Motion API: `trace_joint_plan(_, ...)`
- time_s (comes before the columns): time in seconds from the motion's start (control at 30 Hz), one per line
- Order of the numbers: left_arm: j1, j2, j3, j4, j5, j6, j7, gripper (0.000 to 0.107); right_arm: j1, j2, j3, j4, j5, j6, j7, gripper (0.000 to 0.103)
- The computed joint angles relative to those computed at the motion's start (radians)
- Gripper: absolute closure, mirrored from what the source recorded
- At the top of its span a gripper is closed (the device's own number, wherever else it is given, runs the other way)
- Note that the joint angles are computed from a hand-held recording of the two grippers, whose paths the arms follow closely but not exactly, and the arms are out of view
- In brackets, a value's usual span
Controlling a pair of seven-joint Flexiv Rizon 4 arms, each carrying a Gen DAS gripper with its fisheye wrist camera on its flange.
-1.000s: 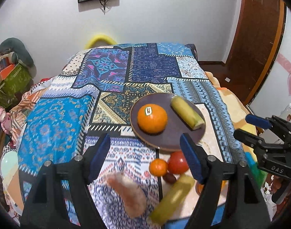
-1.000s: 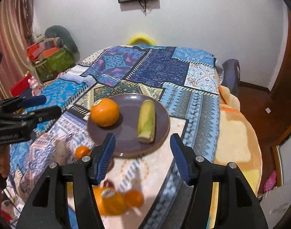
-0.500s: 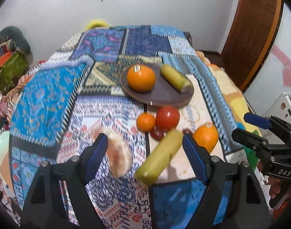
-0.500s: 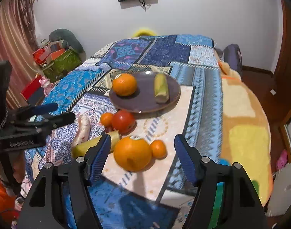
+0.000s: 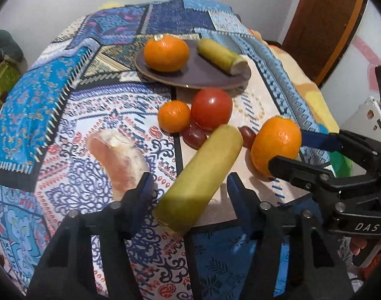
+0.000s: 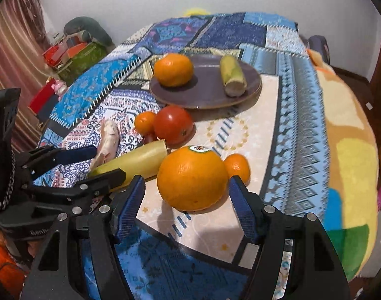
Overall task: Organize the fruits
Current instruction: 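Grasp the second corn cob with the left tool while the right tool grasps the second large orange, then lower the corn cob and orange onto the purple plate and open both tools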
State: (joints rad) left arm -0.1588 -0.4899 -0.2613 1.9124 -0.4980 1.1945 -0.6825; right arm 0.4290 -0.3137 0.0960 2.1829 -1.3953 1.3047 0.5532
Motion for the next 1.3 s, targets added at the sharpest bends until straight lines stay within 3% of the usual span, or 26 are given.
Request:
trace_joint_plan(0.17, 0.002, -0.014, -0.005, -0.003, 0.007, 0.0, 0.009, 0.051, 0.003, -0.015, -0.001, -0.008, 0.035, -0.004, -0.045, 0.035)
trace_joint_plan(0.3, 0.012, -0.009, -0.012, 0.0, -0.009, -0.015, 0.017, 0.053, -0.006, -0.024, -0.02, -0.008, -0.004, 0.035, -0.008, 0.036)
trace_joint_plan(0.37, 0.014, 0.0, -0.016, 0.011, -0.016, -0.015, 0.028, 0.058, -0.001, -0.02, -0.009, -0.009, 0.03, 0.01, -0.045, 0.041)
trace_joint_plan(0.63, 0.003, 0.05, -0.009, 0.052, -0.044, -0.076, 0.082, 0.072, -0.019, 0.026, -0.005, 0.02, -0.05, 0.008, 0.037, 0.042)
trace_joint_plan(0.9, -0.089, -0.014, 0.073, -0.052, 0.114, -0.116, -0.052, 0.072, -0.035, 0.11, 0.038, 0.066, -0.019, -0.096, 0.011, 0.042)
trace_joint_plan(1.17, -0.096, -0.071, 0.065, -0.135, 0.156, -0.131, -0.124, 0.072, -0.053, 0.138, 0.046, 0.091, -0.002, -0.122, -0.011, 0.042)
trace_joint_plan(1.3, -0.091, -0.067, 0.055, -0.118, 0.159, -0.096, -0.127, 0.072, -0.062, 0.139, 0.046, 0.095, -0.005, -0.12, -0.009, 0.042)
